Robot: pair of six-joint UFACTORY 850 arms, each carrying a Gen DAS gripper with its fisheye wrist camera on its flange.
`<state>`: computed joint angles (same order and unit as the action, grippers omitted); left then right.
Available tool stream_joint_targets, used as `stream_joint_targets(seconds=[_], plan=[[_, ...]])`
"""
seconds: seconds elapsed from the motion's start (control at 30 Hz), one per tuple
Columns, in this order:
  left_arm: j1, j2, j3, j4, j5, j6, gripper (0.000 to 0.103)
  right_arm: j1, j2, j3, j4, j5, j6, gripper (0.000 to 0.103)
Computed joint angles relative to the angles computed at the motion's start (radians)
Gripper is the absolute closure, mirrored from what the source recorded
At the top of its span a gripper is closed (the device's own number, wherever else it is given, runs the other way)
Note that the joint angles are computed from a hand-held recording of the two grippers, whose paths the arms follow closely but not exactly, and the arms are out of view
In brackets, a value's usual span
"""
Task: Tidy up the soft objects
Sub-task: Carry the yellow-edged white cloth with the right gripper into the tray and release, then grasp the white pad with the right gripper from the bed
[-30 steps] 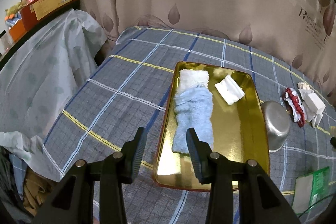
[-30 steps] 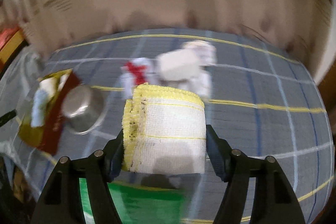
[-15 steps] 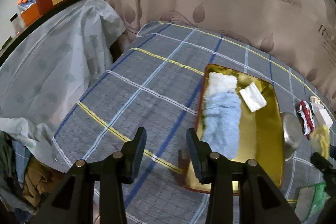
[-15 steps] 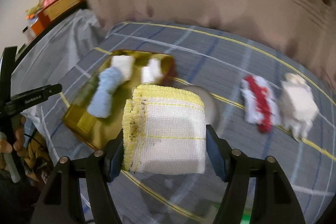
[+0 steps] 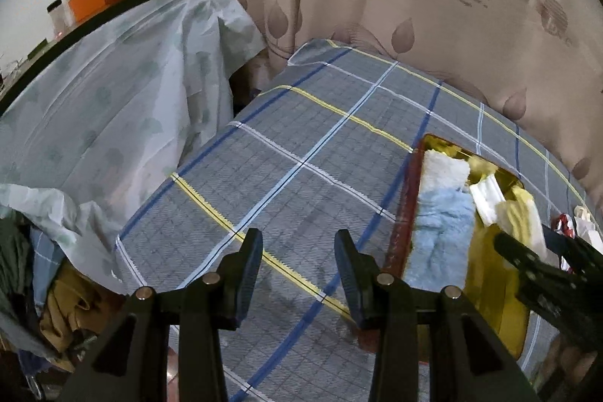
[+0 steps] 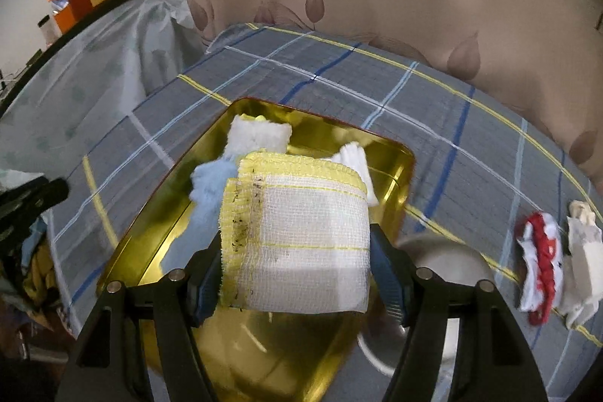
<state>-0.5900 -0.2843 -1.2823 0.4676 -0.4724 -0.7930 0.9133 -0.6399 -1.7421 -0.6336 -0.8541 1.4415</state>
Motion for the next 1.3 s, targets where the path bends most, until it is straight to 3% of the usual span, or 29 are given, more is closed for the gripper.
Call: stream_joint_targets(seconds=[0.27,0.33,0.4,0.6,0.83,1.13,1.3], plan=[[0.011,-0.01,-0.003,-0.057,0.008,0.052,0.063,-0.037,-0.092,-0.108,0.046,-0.037,-0.084,0.035],[0.008,-0.009,-0.001,-0.055,0.012,0.054,0.063,-0.04,-0.105,-0.122,0.05,-0.041,-0.094,0.028],[0.004,-0.007,0.003,-0.001,0.014,-0.005,0.063,-0.037,-0.111,-0.131,0.047,-0.053,-0.101,0.015],[0.008,-0.014,0.001,-0.02,0.009,0.016,0.063,-0.018,-0.068,-0.105,0.01,-0.073,-0.073,0.012],[0.005,-0.018,0.0,-0.029,0.002,0.046,0.063,0.018,0.156,0.132,-0.059,-0.036,0.095,0.008],[-0.013,-0.03,-0.009,-0.005,-0.023,0.047,0.063,0.041,0.514,0.53,-0.088,-0.227,0.243,0.001],[-0.029,-0.035,-0.012,0.051,-0.035,0.006,0.063,0.001,0.646,0.699,-0.049,-0.244,0.252,0.0]])
